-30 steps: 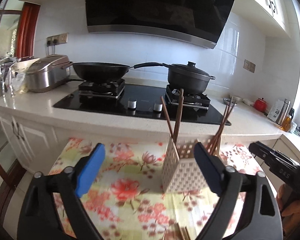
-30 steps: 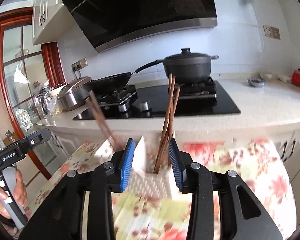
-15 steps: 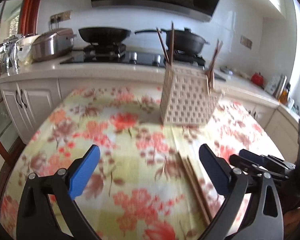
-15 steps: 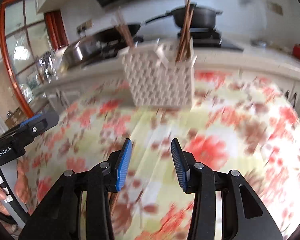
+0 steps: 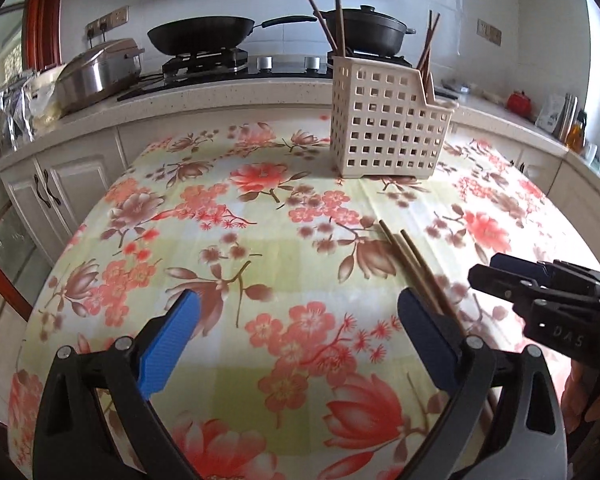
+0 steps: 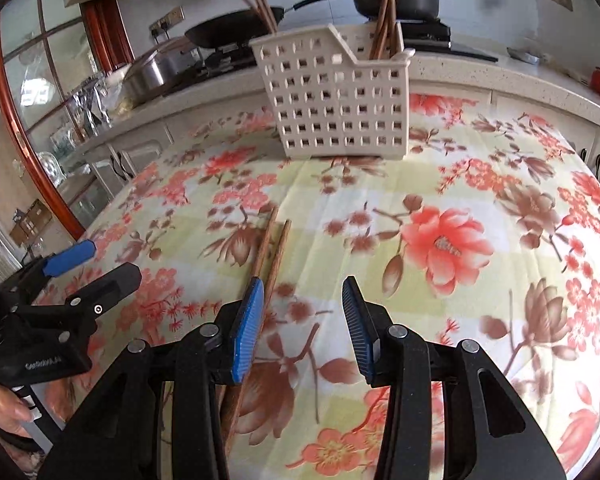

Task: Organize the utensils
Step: 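Move both tools down to the last brown chopsticks on the cloth, then close the right tool on a brown chopstick on the cloth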

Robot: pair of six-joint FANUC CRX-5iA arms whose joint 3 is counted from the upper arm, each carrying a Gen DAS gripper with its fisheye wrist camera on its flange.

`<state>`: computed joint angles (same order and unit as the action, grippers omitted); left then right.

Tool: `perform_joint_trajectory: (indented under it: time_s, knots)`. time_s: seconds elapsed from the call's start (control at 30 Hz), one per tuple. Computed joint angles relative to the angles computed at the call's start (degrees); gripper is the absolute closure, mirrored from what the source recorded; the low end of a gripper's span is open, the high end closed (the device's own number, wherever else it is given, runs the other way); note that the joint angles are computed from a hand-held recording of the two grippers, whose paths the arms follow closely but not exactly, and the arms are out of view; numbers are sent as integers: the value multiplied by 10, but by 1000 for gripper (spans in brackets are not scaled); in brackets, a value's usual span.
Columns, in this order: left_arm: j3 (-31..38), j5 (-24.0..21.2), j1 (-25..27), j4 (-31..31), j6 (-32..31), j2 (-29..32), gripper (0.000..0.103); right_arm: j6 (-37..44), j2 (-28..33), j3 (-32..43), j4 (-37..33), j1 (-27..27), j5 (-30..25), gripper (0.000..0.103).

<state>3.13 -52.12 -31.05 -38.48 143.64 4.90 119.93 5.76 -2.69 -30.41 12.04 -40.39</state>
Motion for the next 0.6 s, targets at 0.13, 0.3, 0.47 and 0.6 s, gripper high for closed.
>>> perform_joint_trajectory:
  time_s: [0.13, 0.3, 0.47, 0.6]
  knots:
    - [0, -10, -13, -25, 14, 1, 7, -34, 3, -3, 25, 14, 10, 63]
    - [-17, 3, -15, -41, 43, -18, 7, -69, 2, -14, 75, 44, 26, 73]
    - [-29, 3, -27, -79, 82, -38, 7, -113, 11, -18, 123, 68, 30, 83]
    - [-35, 1, -28, -85, 88, -45, 7, -139, 16, -22, 152, 80, 36, 87]
